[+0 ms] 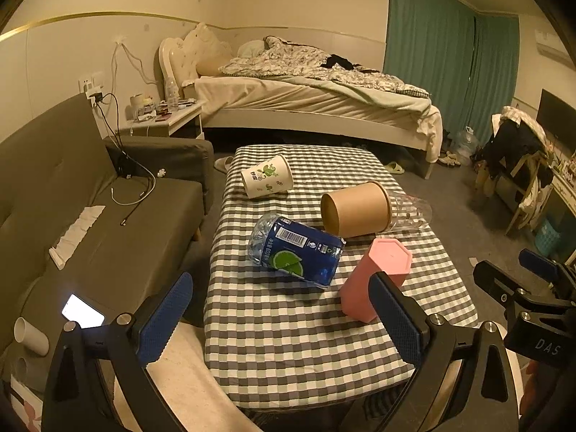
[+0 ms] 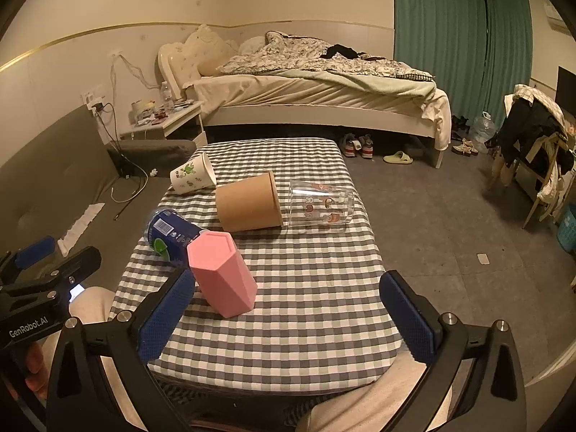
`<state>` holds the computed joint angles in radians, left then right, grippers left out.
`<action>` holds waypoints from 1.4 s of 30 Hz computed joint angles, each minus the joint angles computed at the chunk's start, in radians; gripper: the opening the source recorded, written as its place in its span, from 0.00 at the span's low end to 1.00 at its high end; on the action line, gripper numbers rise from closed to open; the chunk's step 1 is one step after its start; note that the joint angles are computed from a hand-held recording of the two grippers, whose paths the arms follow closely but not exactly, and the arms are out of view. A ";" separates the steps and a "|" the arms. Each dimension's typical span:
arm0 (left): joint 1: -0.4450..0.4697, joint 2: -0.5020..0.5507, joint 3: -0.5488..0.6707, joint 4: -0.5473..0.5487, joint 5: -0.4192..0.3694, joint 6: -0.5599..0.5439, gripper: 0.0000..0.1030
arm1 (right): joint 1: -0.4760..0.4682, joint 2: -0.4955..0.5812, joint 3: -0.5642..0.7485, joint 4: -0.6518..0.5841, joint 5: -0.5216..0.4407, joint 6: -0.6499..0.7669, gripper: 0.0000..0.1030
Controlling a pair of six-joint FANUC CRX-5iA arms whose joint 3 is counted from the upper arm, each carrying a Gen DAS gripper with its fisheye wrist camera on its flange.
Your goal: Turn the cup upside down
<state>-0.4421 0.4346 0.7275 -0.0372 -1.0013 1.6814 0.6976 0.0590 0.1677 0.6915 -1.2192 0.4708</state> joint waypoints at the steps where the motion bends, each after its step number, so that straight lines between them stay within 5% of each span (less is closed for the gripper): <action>1: 0.001 -0.001 -0.003 0.003 0.003 -0.001 0.98 | 0.001 -0.001 0.000 0.000 -0.001 0.001 1.00; 42: 0.006 -0.007 0.006 -0.009 -0.009 -0.006 0.98 | 0.004 0.004 0.009 -0.001 -0.011 0.009 1.00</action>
